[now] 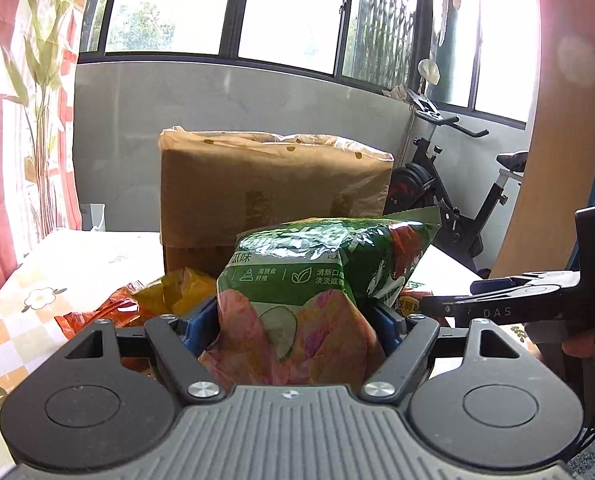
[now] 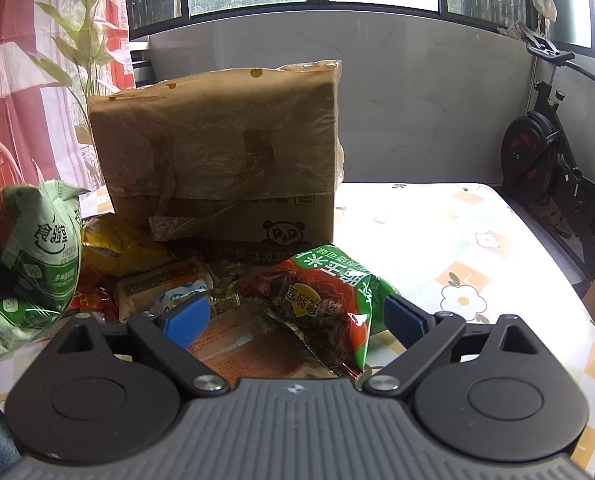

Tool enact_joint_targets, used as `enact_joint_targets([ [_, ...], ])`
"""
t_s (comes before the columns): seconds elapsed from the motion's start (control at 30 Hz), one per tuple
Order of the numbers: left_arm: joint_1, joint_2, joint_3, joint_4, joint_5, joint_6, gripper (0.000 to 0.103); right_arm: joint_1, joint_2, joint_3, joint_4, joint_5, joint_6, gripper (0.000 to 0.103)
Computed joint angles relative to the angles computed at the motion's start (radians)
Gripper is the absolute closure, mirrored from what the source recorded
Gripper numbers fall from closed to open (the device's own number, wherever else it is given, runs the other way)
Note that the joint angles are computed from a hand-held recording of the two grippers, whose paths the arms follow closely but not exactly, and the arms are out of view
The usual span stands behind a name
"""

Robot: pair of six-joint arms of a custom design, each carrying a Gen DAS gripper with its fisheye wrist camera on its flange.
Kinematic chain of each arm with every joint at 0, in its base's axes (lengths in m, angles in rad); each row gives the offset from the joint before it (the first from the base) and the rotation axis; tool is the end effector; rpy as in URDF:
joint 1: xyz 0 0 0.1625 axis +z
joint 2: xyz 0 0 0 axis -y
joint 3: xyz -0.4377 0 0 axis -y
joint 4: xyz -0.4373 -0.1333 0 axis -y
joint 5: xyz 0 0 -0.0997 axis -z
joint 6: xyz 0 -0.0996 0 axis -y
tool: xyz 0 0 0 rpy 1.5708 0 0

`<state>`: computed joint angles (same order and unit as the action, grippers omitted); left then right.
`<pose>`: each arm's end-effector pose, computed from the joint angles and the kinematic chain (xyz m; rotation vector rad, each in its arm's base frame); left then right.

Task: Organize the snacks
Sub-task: 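Lift the green rice-cracker bag with the left tool while the right tool lifts the green corn snack bag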

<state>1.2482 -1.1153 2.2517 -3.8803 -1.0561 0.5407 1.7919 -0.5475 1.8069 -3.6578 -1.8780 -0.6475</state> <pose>0.0160 -0.5274 0.2172 0.5636 2.1314 -1.3725 0.2421 -0.6067 -0.0168 0.8982 -2.3405 0.9916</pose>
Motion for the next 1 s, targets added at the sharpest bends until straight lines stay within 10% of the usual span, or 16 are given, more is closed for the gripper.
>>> enact_joint_targets([
  [0.33, -0.041, 0.035, -0.043, -0.174, 0.154, 0.031, 0.023, 0.005, 0.030, -0.097, 0.074, -0.066, 0.072, 0.006],
  [0.57, -0.055, 0.039, -0.072, -0.233, 0.301, 0.054, 0.023, 0.001, 0.120, -0.293, 0.209, -0.190, 0.280, 0.004],
  [1.0, -0.049, 0.029, -0.074, -0.252, 0.366, 0.017, 0.022, 0.041, 0.244, -0.469, 0.314, -0.426, 0.308, 0.000],
])
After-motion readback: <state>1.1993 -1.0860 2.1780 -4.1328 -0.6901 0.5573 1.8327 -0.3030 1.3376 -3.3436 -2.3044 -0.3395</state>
